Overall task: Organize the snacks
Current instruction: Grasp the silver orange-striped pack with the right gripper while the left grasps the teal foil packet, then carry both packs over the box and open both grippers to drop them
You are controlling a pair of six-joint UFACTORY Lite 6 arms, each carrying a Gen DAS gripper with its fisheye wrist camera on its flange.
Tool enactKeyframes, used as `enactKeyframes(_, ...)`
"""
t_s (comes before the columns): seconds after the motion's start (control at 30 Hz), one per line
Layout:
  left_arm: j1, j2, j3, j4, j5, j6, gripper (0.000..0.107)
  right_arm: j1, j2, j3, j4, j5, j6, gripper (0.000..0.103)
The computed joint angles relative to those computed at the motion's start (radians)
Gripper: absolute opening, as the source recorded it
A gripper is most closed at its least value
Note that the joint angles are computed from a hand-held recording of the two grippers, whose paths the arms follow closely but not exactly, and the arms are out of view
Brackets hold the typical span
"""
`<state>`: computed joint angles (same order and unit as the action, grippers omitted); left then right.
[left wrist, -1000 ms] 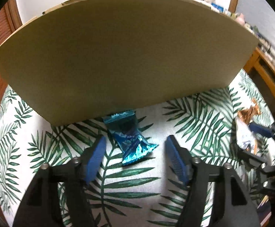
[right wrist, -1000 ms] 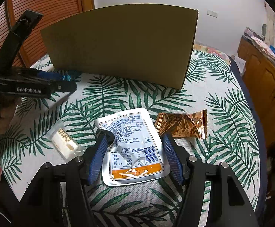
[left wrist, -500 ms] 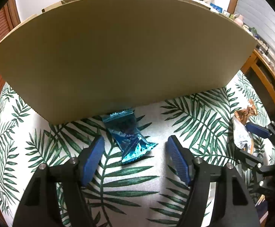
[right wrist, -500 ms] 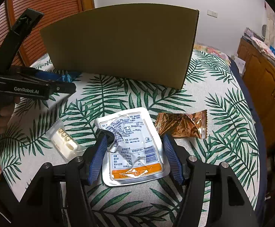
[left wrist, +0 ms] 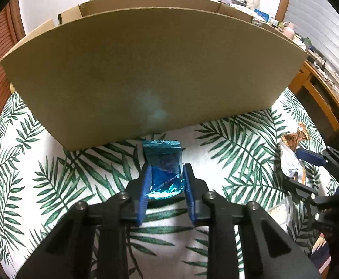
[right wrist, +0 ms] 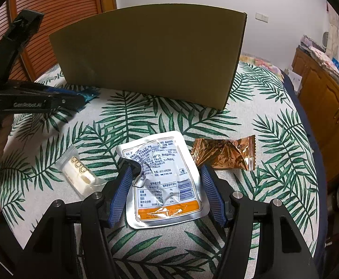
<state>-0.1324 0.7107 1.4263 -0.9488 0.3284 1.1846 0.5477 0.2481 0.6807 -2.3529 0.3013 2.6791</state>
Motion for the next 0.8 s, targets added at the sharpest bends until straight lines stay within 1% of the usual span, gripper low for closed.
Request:
enactKeyframes(0.2,0.026,-0.102,-0.13,-0.178,0.018,0.198,0.024,0.013,0.007,0.012,0.084,0.005,-0.078,0.061)
enactKeyframes(0.3,0.039,-0.166,-0.199,-0.247,0.03,0.282,0.025,0.024,0.004,0.015,0.143,0.007,-0.129,0.058)
enactKeyframes(0.37,0.05,-0.204,-0.234,-0.275,0.046,0.321,0.025,0.029,-0.008,0.008,0.144,-0.003,-0.126,0.058)
enactKeyframes(0.53,0.07,-0.275,-0.29,-0.301,0.075,0.361,0.025,0.058,-0.043,-0.019,0.145,-0.005,-0.101,0.058)
enactKeyframes(0.67,0.082,-0.321,-0.328,-0.324,0.093,0.398,0.025,0.097,-0.091,-0.037,0.244,0.018,-0.178,0.058)
enactKeyframes(0.8,0.072,-0.357,-0.342,-0.319,0.095,0.386,0.025,0.123,-0.15,-0.046,0.363,0.025,-0.289,0.058)
